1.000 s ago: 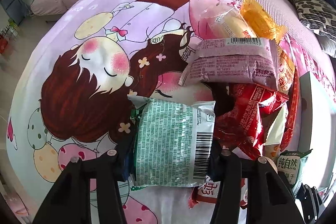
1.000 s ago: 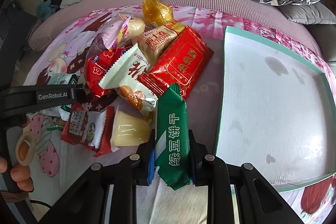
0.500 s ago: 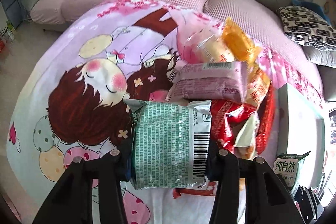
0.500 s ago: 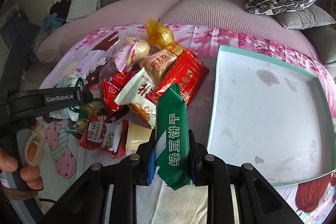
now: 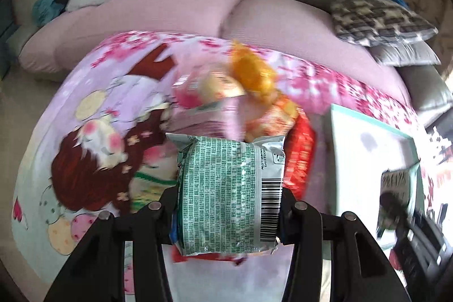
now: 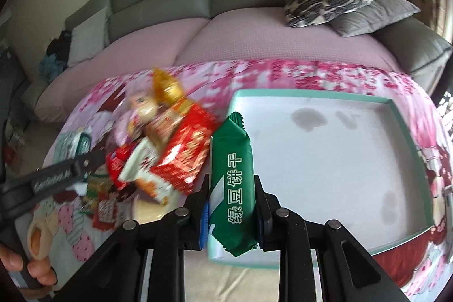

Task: Organize snacks
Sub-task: 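Carry both packs into the white tray and open both tools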

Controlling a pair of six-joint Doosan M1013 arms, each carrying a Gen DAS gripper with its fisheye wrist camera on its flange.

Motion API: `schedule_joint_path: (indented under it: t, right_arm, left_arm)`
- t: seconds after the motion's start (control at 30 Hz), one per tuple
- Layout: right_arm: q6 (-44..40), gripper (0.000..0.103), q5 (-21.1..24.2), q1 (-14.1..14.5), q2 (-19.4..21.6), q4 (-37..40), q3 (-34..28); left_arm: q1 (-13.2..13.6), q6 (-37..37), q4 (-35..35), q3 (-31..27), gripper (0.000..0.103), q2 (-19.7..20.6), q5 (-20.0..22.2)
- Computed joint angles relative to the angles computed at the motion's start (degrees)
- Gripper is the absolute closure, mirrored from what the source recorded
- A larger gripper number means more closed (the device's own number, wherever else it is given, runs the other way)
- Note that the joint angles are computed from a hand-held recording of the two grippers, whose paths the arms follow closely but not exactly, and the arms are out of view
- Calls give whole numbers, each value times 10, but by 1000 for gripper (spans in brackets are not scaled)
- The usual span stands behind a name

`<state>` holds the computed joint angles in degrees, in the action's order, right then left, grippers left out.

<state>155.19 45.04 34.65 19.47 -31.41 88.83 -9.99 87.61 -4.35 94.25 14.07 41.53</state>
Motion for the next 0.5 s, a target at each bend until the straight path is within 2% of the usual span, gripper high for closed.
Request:
schedule_joint_path:
  t: [0.2,0.33,0.43,0.5]
  right_arm:
    - [66,77,32,-23,-13,-50,17]
    - [93,77,30,-39,-23,-63,31]
    - [114,77,53,-45,-25,-88,35]
    - [124,77,53,-53,-29,-92,41]
  left_arm:
    - [-29,35,-21,-25,53,18,19]
    - [-51,55,-28,-43,53,30,26]
    - [-71,68,-30,-58,53,41,36]
    - [-81,78,-38,-68,53,49,43]
